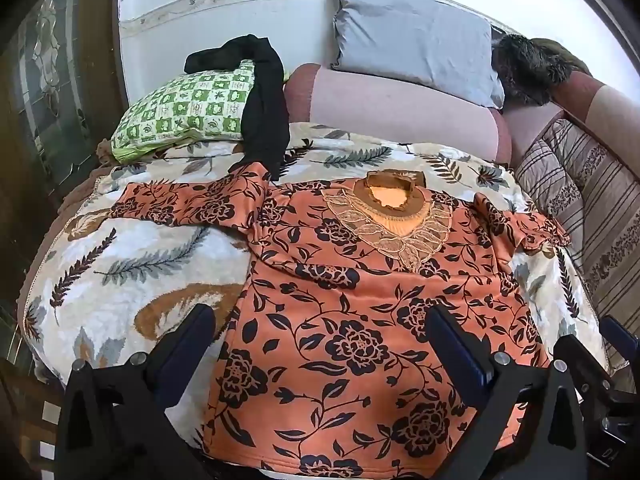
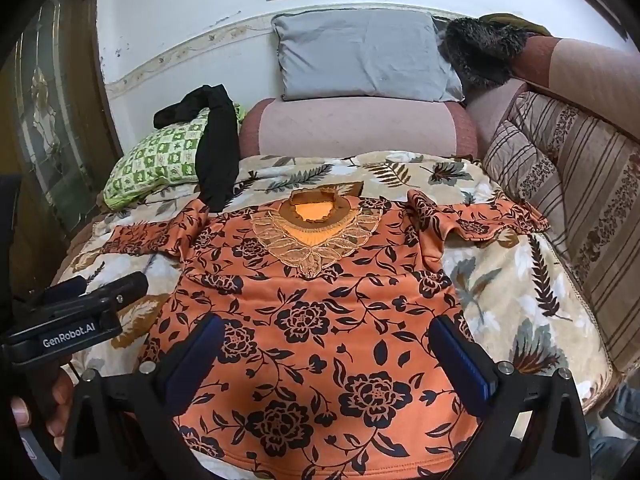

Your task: Fold small clothes

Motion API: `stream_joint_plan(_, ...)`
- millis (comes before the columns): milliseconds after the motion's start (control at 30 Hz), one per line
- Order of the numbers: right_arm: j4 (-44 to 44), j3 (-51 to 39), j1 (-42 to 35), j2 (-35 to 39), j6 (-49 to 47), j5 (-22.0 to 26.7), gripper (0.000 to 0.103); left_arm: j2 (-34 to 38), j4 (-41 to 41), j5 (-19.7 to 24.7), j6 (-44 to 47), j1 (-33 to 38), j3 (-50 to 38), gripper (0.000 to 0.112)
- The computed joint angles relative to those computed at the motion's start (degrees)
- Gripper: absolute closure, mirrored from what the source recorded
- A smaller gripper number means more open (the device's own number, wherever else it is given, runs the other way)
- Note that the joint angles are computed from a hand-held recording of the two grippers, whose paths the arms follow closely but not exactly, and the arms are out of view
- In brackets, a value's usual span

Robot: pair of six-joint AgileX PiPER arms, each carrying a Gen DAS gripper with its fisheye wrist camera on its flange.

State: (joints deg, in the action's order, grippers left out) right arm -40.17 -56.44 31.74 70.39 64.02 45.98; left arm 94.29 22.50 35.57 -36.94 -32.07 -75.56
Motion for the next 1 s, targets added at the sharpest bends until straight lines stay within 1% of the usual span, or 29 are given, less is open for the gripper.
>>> stream_joint_plan(700, 0.46, -1.58, -0.47, 1.52, -1.21, -0.46, 0.0, 0.71, -1.21, -0.51, 1.59, 1.31, -0.68, 0.009)
stream_joint_plan(967, 0.35, -2.51, -0.01, 2.09, -0.81, 0.26, 0.0, 1.16, -1.27, -0.36, 2.07, 1.48, -1.13, 0.009)
stream_joint_plan(1000, 0.36, -1.7, -0.65, 1.73, -1.18, -0.56, 0.0, 1.32, -1.4, -0.39, 2.33, 1.64, -1.29, 0.009)
